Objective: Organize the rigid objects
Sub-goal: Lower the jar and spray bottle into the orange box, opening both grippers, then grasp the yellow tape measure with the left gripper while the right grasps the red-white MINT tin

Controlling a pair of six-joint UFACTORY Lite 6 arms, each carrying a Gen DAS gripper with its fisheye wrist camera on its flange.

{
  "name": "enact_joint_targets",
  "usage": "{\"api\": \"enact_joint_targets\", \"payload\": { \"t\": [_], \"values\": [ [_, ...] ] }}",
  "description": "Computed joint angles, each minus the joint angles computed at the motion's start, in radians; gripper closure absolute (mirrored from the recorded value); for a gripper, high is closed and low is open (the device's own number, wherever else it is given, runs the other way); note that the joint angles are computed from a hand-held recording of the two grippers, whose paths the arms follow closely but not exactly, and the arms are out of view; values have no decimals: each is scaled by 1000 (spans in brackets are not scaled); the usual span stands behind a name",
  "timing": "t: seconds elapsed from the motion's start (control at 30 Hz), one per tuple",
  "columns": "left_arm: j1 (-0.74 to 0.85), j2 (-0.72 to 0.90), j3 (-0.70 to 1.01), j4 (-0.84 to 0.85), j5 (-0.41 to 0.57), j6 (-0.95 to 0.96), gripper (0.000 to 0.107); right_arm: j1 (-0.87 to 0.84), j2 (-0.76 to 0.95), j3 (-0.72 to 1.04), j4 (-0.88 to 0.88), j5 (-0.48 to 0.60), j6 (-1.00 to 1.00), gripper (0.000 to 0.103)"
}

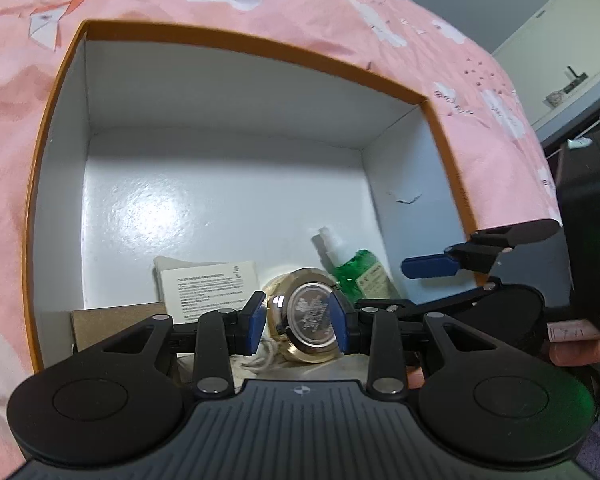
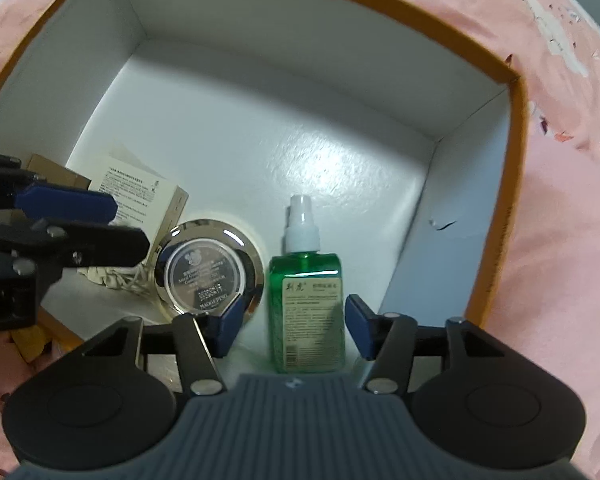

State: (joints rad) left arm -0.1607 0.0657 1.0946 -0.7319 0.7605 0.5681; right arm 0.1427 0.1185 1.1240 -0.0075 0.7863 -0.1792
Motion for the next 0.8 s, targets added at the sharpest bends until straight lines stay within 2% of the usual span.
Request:
{"api": "enact_joint_targets", "payload": {
  "t": [0.17, 0.5, 0.67, 0.8],
  "values": [
    [-17, -152, -123, -71, -60, 76, 69, -4, -84, -54, 32, -21, -5, 48],
    [-61, -473, -335, -34, -183, 57, 68, 29, -469, -345, 73, -164, 74, 45],
    [-67, -552, -382, 16, -154, 32, 68, 96, -694, -490, -27, -197, 267, 46],
    [-38, -628, -423, 18, -113, 64, 67, 167, -873, -565, -130, -170, 451, 46]
  ]
}}
